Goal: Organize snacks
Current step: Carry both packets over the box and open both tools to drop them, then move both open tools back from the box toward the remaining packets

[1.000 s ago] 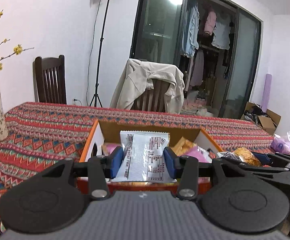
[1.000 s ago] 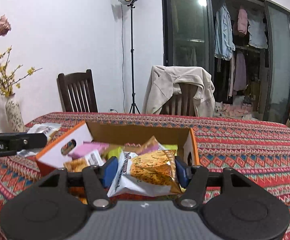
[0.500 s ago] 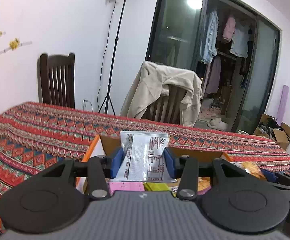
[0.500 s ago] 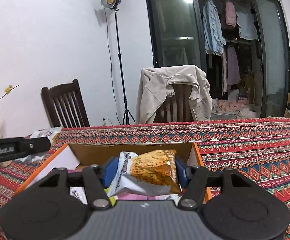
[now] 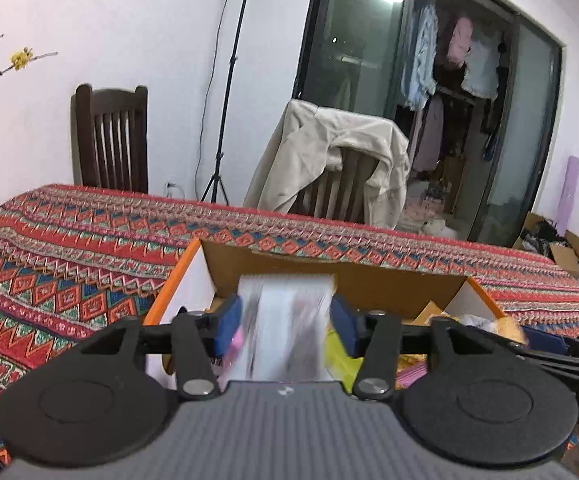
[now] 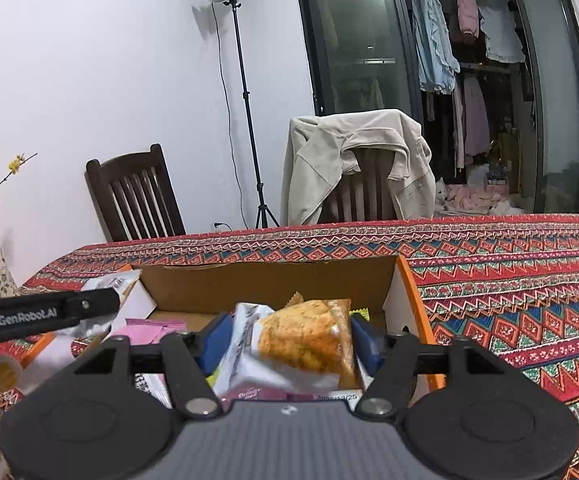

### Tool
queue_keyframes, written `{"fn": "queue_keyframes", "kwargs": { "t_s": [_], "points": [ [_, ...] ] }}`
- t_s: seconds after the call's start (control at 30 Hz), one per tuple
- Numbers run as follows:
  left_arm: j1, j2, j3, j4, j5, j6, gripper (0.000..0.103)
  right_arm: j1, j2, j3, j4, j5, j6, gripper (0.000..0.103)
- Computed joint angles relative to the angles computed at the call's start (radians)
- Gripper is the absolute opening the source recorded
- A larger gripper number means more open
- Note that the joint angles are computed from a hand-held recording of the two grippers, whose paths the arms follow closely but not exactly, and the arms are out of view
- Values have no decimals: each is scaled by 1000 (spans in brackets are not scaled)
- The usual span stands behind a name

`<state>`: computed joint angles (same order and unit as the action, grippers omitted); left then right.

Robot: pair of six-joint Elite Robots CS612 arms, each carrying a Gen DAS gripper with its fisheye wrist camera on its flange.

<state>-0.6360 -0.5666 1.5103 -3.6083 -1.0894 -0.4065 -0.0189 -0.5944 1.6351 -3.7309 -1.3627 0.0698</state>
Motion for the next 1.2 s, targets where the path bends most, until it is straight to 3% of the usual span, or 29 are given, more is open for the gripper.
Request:
{"fn": "queue_keyframes", "kwargs": {
  "t_s": [0.07, 0.17, 0.33, 0.57, 0.8, 1.2],
  "points": [
    [-5, 3, 3, -29, 25, 3, 87, -4, 0, 2, -7, 15, 16, 85],
    [-9, 5, 6, -59, 48, 9, 103, -4, 2, 5, -26, 8, 23, 93],
    [-9, 1, 11, -64, 59, -15, 103, -3, 2, 10, -22, -4, 28, 103],
    [-15, -23, 39, -40, 62, -38, 103, -5, -5, 32, -61, -2, 19, 103],
    [-37, -75, 113, -81, 69, -35, 103, 0, -32, 79, -105, -16, 3, 103],
    [-54, -126, 238, -80, 67, -58, 103, 3, -85, 213, -184, 1, -83, 103]
  ]
}}
